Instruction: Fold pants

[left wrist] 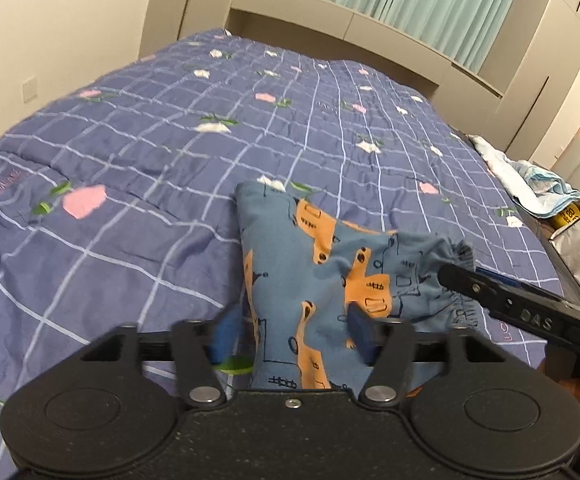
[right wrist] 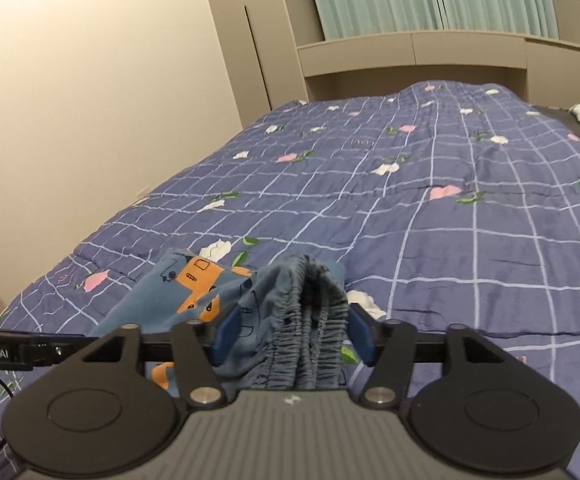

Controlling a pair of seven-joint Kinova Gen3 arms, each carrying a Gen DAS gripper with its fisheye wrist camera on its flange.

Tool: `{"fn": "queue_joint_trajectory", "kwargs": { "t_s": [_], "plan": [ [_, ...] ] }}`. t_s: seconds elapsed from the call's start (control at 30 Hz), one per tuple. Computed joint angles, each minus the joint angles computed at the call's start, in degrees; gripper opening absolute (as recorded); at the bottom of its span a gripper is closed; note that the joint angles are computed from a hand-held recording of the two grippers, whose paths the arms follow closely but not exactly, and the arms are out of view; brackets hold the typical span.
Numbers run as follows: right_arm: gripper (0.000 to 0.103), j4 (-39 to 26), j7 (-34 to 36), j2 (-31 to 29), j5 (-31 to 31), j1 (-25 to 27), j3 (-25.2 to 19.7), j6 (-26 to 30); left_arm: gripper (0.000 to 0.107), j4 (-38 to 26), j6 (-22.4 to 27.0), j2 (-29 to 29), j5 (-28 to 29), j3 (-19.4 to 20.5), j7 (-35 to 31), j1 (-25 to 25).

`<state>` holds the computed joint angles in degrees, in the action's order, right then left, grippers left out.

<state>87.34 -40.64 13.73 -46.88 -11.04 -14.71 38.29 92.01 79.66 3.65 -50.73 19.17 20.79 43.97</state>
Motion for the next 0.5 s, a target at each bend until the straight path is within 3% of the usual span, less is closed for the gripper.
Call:
{"fn": "queue_joint_trajectory", "kwargs": {
  "t_s": [0.23,0.33,0.5],
  "plan": [
    [0.097,4.47,5.51,-4.88,-5.44,1.21,0.41,-2.32,0.098,-4.43,7.70,1.56,-2.91,0.89,-0.78,3.41],
    [0.103,6.42,7.98,-7.17,-8.59,1.02,1.54,-3.05,0.101,-6.58,11.78,2.62,-4.70,1.07,-1.16,5.74],
    [0.103,9.15,11.09,-10.98,-12.11,-0.26,4.21,-3.65,0.102,-9.64,17.59,4.07,-6.38,0.89,-1.92,9.64]
  ]
}}
